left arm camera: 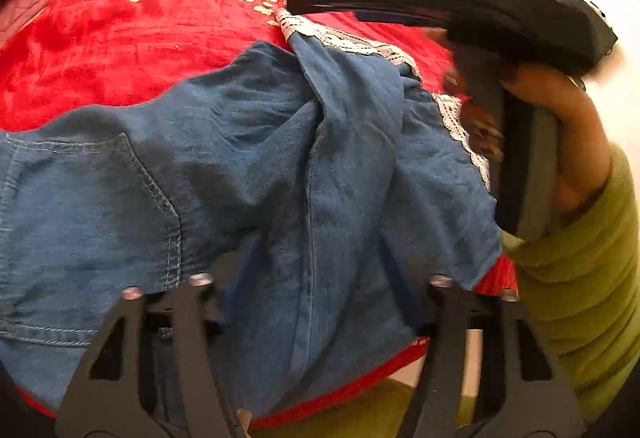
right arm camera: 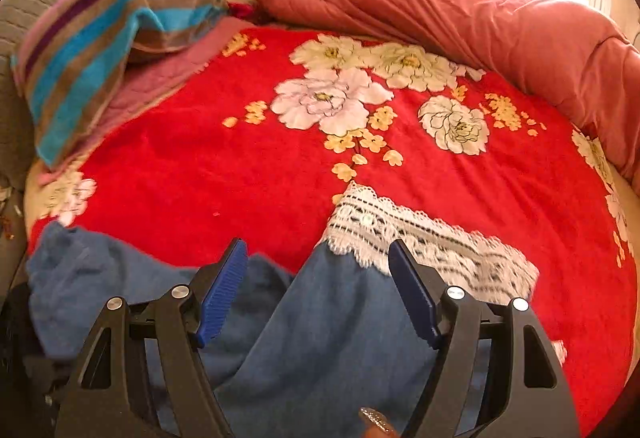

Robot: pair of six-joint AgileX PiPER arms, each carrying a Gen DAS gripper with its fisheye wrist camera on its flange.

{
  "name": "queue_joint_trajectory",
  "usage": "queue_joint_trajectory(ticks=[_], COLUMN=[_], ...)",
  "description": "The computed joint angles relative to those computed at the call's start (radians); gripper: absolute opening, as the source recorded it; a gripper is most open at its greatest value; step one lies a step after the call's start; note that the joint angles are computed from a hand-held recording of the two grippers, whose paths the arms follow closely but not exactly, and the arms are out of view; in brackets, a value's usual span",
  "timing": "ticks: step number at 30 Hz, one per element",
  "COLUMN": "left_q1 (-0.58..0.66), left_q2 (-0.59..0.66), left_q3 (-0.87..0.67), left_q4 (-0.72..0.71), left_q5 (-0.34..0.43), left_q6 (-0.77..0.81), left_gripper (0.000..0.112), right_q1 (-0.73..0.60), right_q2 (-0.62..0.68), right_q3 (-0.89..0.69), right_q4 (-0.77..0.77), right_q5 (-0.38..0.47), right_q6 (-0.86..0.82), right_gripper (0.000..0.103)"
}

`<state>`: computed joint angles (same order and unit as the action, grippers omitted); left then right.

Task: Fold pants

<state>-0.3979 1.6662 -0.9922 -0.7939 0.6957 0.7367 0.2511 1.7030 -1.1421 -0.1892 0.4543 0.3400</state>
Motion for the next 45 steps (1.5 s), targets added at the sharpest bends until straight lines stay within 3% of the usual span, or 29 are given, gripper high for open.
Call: queue_joint_trajectory(ticks=[2, 4, 8, 10, 12, 13, 15, 16, 23, 26, 31, 34, 45], left_q1=[-0.017, -0.029, -0.089, -0.087, -0.072, -0.064, -0.047, -0.043, -0.042, -0.029, 0.001, 0.002, 0.01], left_q2=[-0.021, -0.04, -0.085, -0.087, -0.079, -0.079, -0.061, -0.061, -0.074, -0.081, -0.077, -0.094, -0.223], left_q3=[0.033, 0.063, 0.121, 0.127, 0.123, 0.122, 0.11, 0.114, 0.119, 0.125, 0.112, 0.111, 0.17], left_q4=[-0.03, -0.072, -0.052, -0.058, -0.078, -0.081, -0.095, -0.101, -0.096, -0.105, -0.113, -0.096, -0.053], left_q5=[-0.021, -0.02, -0.089, -0.086, -0.069, -0.059, -0.046, -0.046, -0.061, -0.065, -0.06, -0.076, -0.109], left_q6=[0.06, 0.128, 0.165, 0.17, 0.178, 0.179, 0.193, 0.199, 0.181, 0.18, 0.179, 0.174, 0.237], left_gripper=[0.018, 0.004, 0.004, 0.004, 0.004, 0.004, 0.004, 0.004, 0.007, 0.027, 0.03, 0.002, 0.0], right_q1=[-0.001, 0.001, 0.0, -0.01, -0.024, -0.04, -0.082, -0.104, -0.253, -0.352, -0.57, -0.714, -1.087], right_q2=[0.064, 0.13, 0.242, 0.279, 0.28, 0.269, 0.228, 0.194, -0.104, -0.242, -0.486, -0.613, -0.903], right_q3=[-0.058, -0.119, -0.223, -0.256, -0.249, -0.235, -0.191, -0.154, 0.124, 0.234, 0.394, 0.47, 0.66], right_q4=[-0.014, -0.045, -0.111, -0.141, -0.134, -0.095, 0.029, 0.081, 0.312, 0.467, 0.669, 0.786, 0.832], right_q5=[0.021, 0.046, 0.09, 0.109, 0.1, 0.081, 0.044, 0.023, -0.072, -0.069, 0.03, 0.143, 0.504], right_q6=[0.007, 0.032, 0.096, 0.131, 0.124, 0.09, -0.008, -0.054, -0.278, -0.443, -0.693, -0.852, -1.097], right_gripper=[0.072, 0.072, 0.072, 0.063, 0.036, 0.033, 0.014, 0.012, 0.01, 0.01, 0.01, 0.01, 0.01])
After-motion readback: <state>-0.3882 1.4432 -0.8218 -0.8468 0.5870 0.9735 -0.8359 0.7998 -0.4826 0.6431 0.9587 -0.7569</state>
